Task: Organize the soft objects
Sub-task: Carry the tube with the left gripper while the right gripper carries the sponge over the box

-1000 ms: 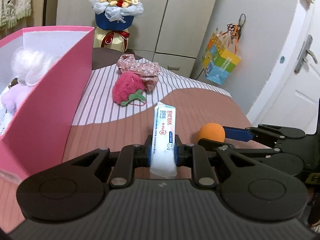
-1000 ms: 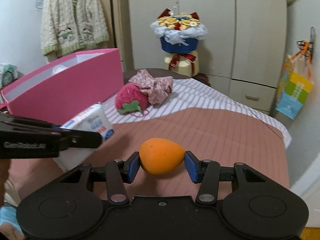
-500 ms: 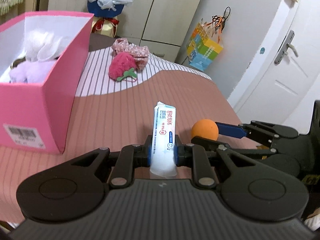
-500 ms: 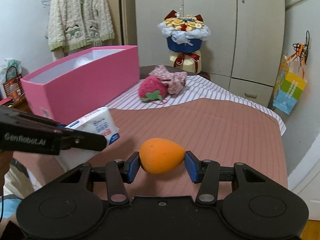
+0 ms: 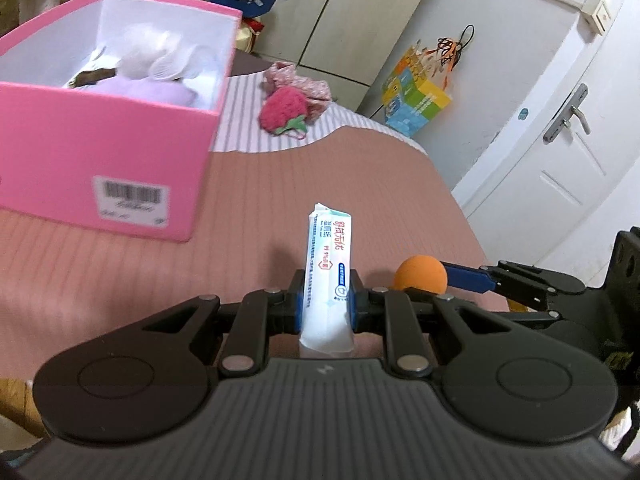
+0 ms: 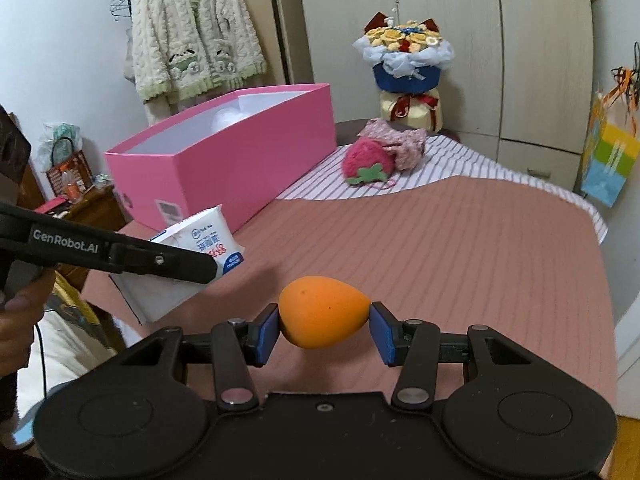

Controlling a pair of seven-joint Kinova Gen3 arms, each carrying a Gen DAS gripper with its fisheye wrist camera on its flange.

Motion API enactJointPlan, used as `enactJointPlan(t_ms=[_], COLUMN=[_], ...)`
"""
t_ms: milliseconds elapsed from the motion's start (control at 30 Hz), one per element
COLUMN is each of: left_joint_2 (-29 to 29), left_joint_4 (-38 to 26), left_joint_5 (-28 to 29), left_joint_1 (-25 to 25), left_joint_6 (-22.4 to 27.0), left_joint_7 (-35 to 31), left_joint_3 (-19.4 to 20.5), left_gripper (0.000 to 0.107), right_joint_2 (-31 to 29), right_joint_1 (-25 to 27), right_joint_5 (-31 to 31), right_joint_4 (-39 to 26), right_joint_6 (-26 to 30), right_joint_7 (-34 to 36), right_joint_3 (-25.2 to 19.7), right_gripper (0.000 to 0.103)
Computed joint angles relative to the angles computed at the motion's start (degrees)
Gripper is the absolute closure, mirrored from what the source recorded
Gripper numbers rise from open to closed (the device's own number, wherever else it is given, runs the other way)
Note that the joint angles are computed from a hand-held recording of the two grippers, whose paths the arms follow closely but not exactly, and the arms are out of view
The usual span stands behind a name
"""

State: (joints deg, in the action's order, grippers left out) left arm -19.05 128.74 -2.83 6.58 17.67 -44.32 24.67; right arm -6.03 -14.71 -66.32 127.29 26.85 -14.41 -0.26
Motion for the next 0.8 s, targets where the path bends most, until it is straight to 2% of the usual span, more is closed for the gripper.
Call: enactJointPlan(t_ms=[133,267,433,633,800], left_joint_2=[-2.3,-5.1,-9.9,-15.0,-14.6], left_joint_4=[0.9,0.9,0.3,-2.1,-4.1], left_joint_5=[2.0,3.8,7.6,7.3,7.2], left_joint_1=[3.7,5.7,10.2,5.4,2.5], left_joint_6=[2.4,6.1,11.5,16.8,16.8], left_joint_7=[-2.4,-5.1,-12.9,-18.7,-23.0], left_joint_3=[-4.4,-7.8,-16.3,-17.2,-19.5], left_gripper=[0.089,0.089,0.089,0.089,0.089], right_joint_2=[1.4,2.2,2.5,2.6,4.3], right_joint_1=[0.9,1.4,1.4,0.1,-1.8], right_joint_5=[0.6,2.2,5.1,6.2,6.6], right_joint_4=[-1.4,-3.1,-6.7,-11.0,-14.6], right_joint_6=[5.5,8.0,12.5,14.0,11.0], right_joint_7=[-1.0,-3.8,-7.8,-8.8,-9.9], right_joint_3=[0.4,-1.1,-2.3,-3.6,-5.4], right_gripper=[0.049,0.049,0.049,0.049,0.049])
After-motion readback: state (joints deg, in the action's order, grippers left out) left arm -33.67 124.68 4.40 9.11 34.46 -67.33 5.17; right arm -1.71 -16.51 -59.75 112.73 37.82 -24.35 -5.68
